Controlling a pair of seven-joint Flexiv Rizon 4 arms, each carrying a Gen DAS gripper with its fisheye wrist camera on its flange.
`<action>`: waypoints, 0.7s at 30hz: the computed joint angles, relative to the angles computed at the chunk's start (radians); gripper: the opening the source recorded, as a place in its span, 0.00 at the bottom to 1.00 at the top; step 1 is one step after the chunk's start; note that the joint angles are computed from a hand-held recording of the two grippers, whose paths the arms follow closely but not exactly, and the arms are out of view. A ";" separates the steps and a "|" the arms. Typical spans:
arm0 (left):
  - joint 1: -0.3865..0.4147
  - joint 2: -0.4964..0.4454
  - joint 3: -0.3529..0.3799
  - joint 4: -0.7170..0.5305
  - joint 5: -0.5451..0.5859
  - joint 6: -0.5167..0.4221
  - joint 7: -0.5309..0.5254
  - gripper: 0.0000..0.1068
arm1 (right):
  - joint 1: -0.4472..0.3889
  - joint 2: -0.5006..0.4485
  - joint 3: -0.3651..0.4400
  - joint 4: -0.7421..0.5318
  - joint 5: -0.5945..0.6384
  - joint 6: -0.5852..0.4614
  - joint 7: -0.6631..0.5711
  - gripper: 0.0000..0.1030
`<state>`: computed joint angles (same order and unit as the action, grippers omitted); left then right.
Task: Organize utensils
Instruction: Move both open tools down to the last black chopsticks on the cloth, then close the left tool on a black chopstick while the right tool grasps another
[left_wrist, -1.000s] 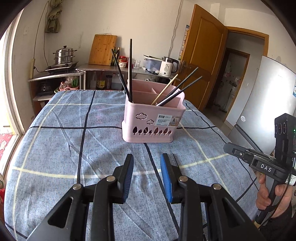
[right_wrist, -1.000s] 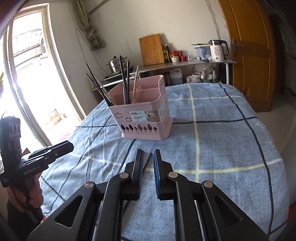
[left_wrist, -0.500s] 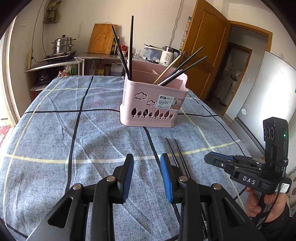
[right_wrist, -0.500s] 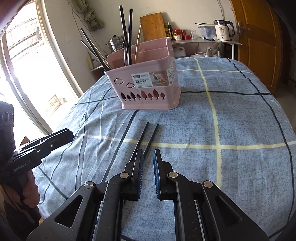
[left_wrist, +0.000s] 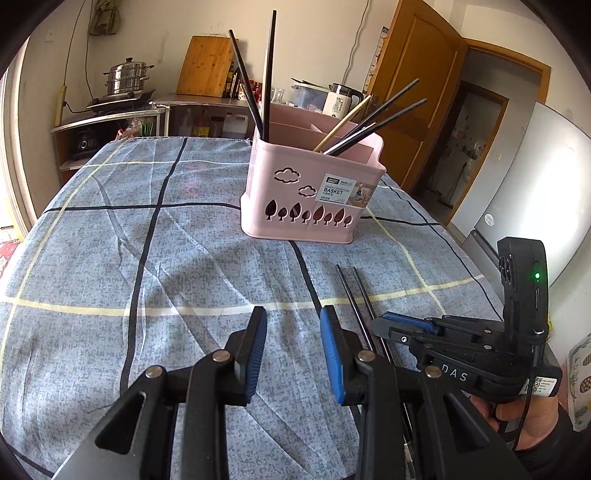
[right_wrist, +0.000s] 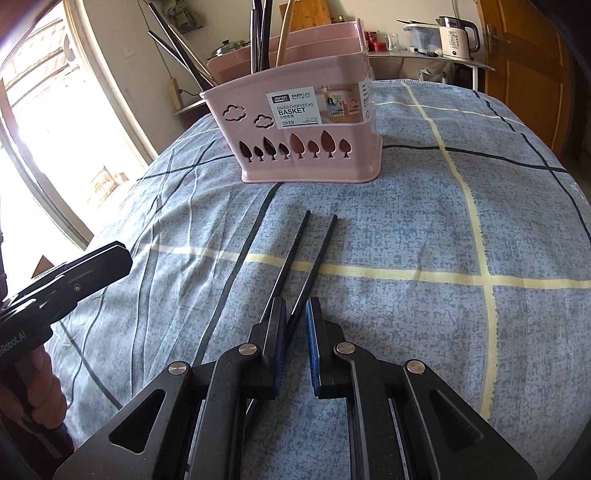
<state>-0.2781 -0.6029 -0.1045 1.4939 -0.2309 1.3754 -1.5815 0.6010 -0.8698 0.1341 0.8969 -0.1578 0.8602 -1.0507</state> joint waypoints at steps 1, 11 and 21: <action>-0.002 -0.002 0.001 -0.004 0.001 -0.005 0.000 0.29 | 0.004 -0.004 -0.004 -0.007 -0.007 -0.008 -0.002 0.11; -0.012 -0.038 -0.017 -0.075 -0.003 -0.096 0.021 0.29 | -0.025 0.045 -0.002 0.067 -0.004 -0.004 -0.036 0.09; -0.069 -0.156 0.009 -0.285 0.025 -0.280 0.008 0.29 | -0.080 0.128 0.000 0.205 -0.002 0.047 -0.021 0.09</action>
